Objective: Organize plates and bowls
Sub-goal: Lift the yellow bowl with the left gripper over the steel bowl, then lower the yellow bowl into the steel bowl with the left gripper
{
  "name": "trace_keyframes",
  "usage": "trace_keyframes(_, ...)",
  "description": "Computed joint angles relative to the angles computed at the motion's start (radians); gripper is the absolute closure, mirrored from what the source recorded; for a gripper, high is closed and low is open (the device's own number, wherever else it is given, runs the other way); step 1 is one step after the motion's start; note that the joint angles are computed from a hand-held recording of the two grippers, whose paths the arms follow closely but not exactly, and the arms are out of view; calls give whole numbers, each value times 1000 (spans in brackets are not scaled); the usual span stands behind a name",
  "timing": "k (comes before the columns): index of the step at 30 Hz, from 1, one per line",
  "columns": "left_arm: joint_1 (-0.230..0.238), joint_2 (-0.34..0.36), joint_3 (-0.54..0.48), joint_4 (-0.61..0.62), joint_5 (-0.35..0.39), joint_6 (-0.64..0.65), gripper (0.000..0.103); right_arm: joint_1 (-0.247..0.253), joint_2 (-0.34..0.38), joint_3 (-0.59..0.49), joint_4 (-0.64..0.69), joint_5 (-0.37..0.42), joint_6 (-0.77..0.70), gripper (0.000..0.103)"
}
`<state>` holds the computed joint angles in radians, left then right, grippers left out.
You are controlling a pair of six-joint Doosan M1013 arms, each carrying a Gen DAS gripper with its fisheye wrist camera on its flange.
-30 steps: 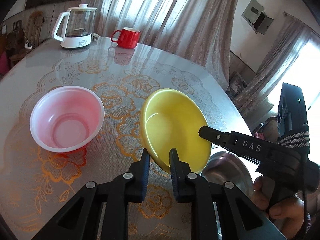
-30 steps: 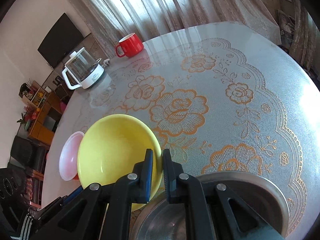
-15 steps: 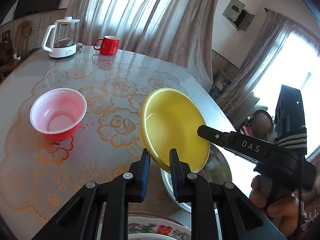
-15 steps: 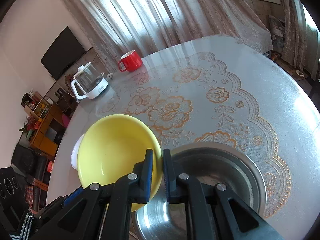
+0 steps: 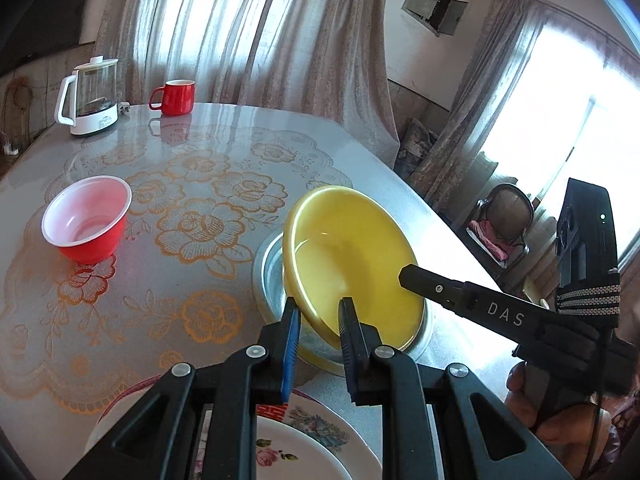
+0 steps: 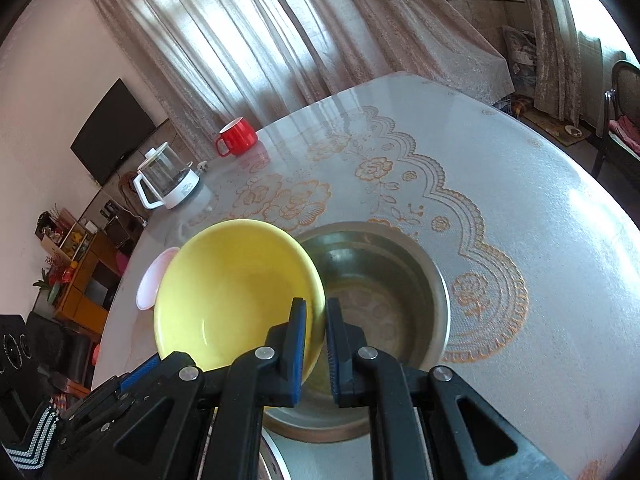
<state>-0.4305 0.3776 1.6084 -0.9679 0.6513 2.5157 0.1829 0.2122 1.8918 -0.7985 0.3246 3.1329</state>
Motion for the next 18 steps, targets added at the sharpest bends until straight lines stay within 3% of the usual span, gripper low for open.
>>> trace_keyframes(8,-34,-20,37,14,-68,67,84,28,-34,63,-215,40,274,94)
trace_keyframes(18,-63,-25,50,52,-149,91,84,38,-36,80,-323,61,405,94)
